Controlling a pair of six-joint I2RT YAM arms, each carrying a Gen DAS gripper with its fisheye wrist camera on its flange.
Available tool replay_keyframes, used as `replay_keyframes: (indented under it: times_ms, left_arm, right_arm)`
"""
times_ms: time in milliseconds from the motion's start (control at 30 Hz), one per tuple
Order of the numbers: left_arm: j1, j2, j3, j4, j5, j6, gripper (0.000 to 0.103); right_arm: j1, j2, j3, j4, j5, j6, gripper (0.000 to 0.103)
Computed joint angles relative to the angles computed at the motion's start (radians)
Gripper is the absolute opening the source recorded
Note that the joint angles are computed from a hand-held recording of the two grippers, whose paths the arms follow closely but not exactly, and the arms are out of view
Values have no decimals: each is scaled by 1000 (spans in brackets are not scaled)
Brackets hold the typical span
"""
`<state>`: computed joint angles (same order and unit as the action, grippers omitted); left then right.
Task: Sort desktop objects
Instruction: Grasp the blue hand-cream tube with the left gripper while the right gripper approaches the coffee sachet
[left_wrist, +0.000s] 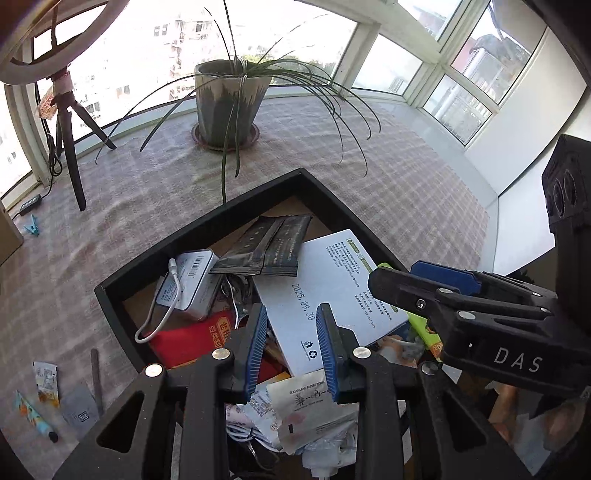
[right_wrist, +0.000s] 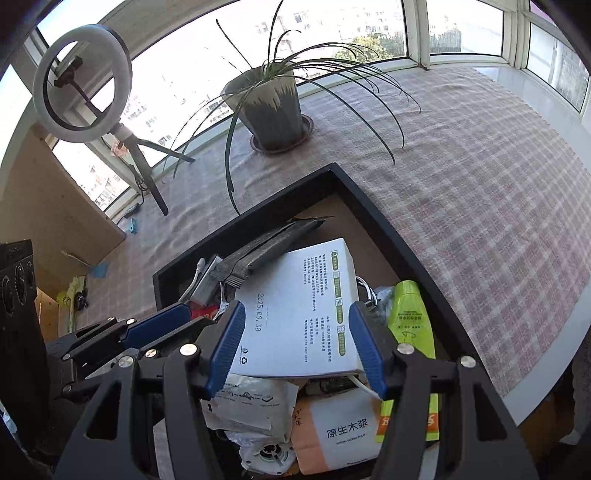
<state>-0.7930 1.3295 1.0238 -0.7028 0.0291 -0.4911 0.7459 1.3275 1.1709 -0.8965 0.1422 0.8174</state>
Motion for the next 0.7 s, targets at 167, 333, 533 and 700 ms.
replay_keyframes:
  times_ms: [167,333,533,700]
  left_arm:
    - [131,-147,-111,-59,16,49,32]
    - [360,-300,-219,-145,74,172,36]
    - [796,-384,-309,-252,205,456,37]
    - [1110,-318,-340,-260,256,692,37]
  right_arm:
    - [97,92,64,45,-1,32,58]
    - [194,221,156,79,-7,60,58]
    - [292,418,328,79,-41,82,59]
    - [358,586,490,63,-72,85,59]
